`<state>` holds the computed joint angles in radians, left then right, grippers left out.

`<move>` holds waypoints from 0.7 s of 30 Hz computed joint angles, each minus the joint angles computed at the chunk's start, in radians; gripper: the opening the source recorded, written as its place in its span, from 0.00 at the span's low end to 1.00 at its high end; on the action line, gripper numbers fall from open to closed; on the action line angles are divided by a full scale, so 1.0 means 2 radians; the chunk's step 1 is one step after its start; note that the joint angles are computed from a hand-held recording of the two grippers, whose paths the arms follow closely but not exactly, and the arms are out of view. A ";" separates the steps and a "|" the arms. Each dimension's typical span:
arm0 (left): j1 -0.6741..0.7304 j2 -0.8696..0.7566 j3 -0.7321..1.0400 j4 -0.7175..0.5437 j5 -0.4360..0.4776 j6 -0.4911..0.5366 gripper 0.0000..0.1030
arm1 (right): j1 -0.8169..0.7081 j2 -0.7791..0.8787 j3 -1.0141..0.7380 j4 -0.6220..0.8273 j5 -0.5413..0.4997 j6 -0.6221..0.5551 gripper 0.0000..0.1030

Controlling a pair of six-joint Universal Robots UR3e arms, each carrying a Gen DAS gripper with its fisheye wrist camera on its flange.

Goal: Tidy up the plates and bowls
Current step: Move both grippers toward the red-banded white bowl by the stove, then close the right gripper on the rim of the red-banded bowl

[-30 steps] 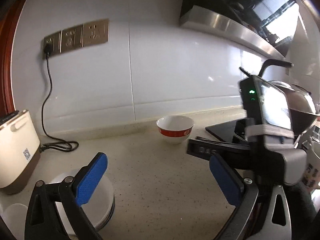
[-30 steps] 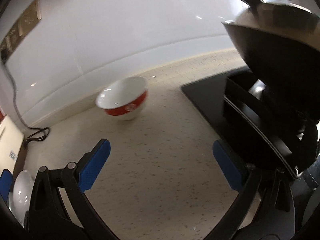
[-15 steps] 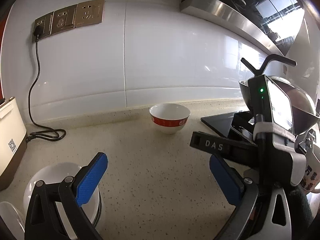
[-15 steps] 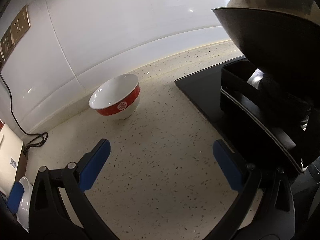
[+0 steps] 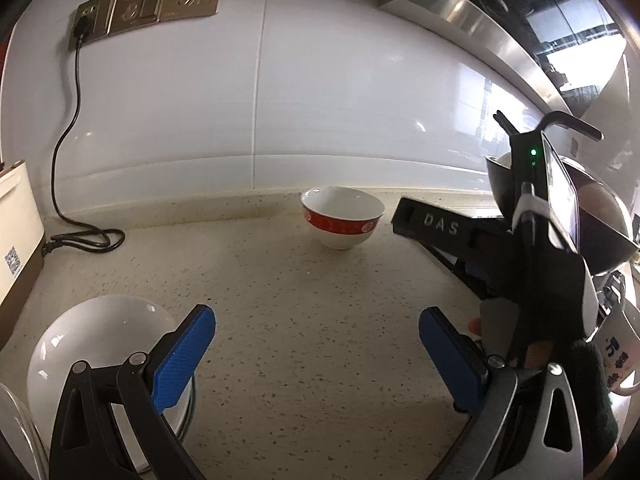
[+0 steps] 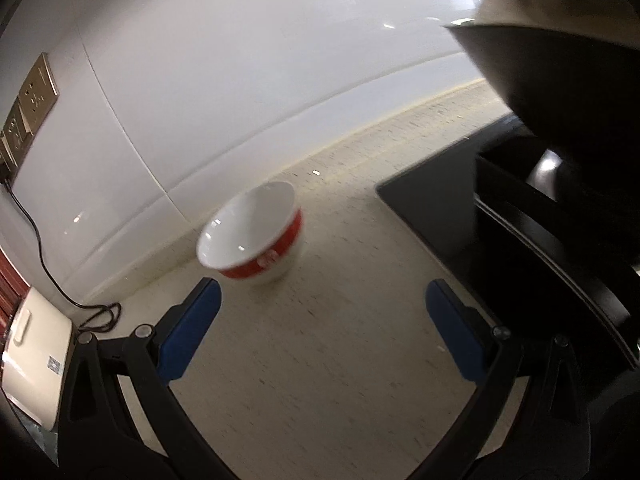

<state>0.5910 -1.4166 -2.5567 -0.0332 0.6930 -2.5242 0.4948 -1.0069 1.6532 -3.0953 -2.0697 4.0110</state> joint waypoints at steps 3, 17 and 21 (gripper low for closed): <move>0.000 -0.009 0.005 0.010 0.003 -0.011 1.00 | -0.009 0.023 -0.049 0.015 0.006 -0.022 0.99; -0.008 -0.039 0.026 0.052 0.035 -0.056 1.00 | -0.036 0.125 -0.318 0.315 0.045 -0.035 0.85; -0.012 -0.047 0.026 0.068 0.046 -0.059 1.00 | -0.041 0.106 -0.293 0.321 0.062 -0.049 0.26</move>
